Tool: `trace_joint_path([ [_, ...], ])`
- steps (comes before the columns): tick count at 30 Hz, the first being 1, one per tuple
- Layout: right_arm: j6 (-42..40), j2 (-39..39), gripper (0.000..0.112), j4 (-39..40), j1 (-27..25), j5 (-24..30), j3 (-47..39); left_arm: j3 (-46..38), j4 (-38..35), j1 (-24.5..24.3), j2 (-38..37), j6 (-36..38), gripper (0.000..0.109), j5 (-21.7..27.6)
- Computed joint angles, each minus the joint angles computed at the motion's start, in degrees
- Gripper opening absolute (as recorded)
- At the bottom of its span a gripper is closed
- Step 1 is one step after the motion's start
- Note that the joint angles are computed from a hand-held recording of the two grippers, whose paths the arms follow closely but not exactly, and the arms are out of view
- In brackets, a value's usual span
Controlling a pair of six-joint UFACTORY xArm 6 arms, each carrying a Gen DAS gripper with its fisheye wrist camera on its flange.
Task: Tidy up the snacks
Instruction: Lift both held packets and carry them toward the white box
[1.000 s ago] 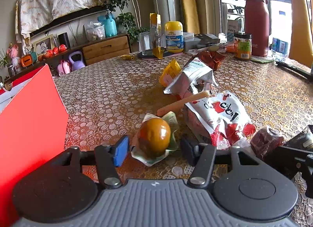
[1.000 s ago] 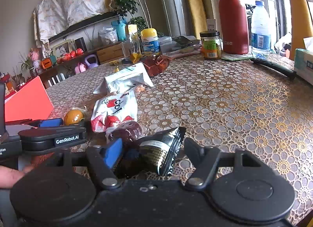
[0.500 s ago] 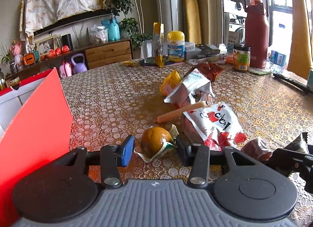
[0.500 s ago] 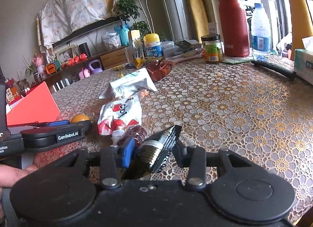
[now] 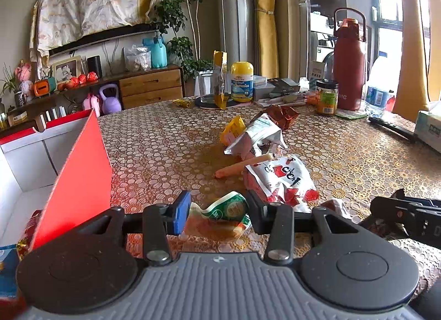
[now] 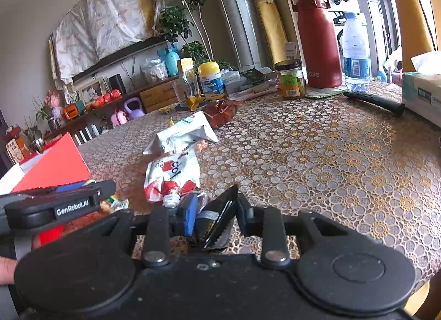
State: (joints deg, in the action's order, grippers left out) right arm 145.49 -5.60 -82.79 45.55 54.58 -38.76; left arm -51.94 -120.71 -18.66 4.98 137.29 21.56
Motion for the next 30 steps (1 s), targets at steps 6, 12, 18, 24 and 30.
trace_joint_path([
  [6,0.23,-0.12,0.026,1.09,1.09,1.31,-0.06,2.7,1.35,0.91,-3.18,-1.12,0.042,1.37],
  [12,-1.46,-0.65,0.025,1.27,2.51,3.61,-0.75,4.43,2.31,1.85,-5.91,-2.5,0.042,2.63],
  [18,-2.31,-0.35,0.025,1.92,2.09,3.71,-1.19,4.83,2.74,2.41,-6.41,-2.84,0.042,3.0],
  [24,-2.91,1.52,0.025,4.02,1.52,2.51,-2.16,5.31,3.66,2.72,-6.06,-3.66,0.042,2.99],
  [30,-3.55,2.24,0.027,4.89,1.1,2.04,-3.05,5.6,4.76,3.03,-6.34,-4.69,0.042,3.73],
])
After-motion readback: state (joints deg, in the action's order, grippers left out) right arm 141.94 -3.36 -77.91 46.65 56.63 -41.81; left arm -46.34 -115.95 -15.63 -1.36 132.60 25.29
